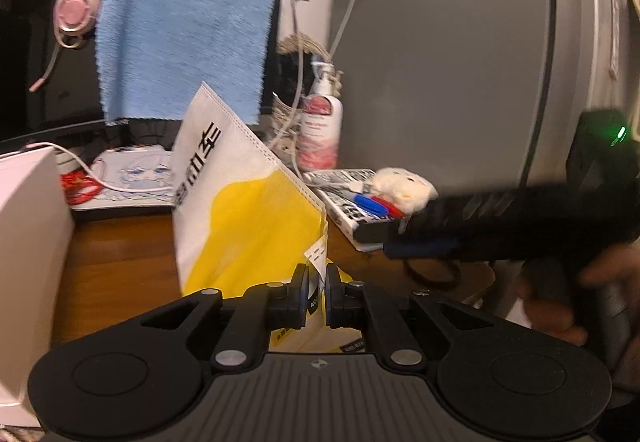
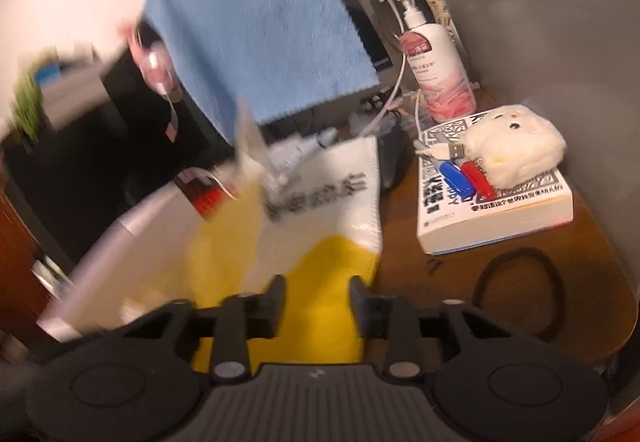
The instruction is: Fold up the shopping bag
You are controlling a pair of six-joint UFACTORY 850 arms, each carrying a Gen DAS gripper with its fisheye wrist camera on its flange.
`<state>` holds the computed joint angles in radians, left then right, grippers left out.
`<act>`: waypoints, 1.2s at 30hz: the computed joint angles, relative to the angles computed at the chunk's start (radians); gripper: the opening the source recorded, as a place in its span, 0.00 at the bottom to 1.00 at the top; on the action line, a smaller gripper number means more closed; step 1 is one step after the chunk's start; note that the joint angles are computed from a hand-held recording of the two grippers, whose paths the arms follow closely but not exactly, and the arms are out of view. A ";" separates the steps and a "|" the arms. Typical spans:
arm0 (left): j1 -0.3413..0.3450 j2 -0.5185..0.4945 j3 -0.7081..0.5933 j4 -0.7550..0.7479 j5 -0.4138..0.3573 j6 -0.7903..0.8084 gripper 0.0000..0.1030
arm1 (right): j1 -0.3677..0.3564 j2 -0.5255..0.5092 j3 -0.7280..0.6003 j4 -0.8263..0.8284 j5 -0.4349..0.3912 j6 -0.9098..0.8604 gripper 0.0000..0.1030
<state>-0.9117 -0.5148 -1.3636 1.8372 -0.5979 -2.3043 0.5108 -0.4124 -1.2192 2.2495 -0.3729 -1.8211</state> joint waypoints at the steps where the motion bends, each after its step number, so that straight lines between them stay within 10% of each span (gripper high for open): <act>1: 0.001 -0.009 -0.011 -0.005 0.010 0.007 0.06 | -0.015 0.009 0.012 -0.034 -0.051 0.064 0.50; 5: 0.000 -0.039 -0.045 -0.021 0.029 0.052 0.06 | -0.056 0.002 0.004 -0.209 -0.203 0.341 0.55; 9: -0.002 -0.059 -0.069 -0.049 0.039 0.108 0.06 | -0.041 -0.021 -0.043 -0.281 -0.139 0.434 0.54; 13: 0.003 -0.053 -0.063 -0.058 0.075 0.120 0.06 | -0.027 -0.043 -0.078 -0.323 -0.083 0.473 0.11; 16: 0.011 -0.029 -0.038 -0.031 0.120 0.100 0.06 | -0.020 -0.051 -0.088 -0.336 -0.041 0.483 0.07; 25: 0.033 0.084 0.072 0.214 0.258 -0.138 0.16 | -0.008 -0.072 -0.113 -0.370 0.033 0.469 0.04; 36: 0.104 0.104 0.108 0.154 0.155 -0.146 0.22 | -0.002 -0.079 -0.111 -0.367 0.073 0.435 0.05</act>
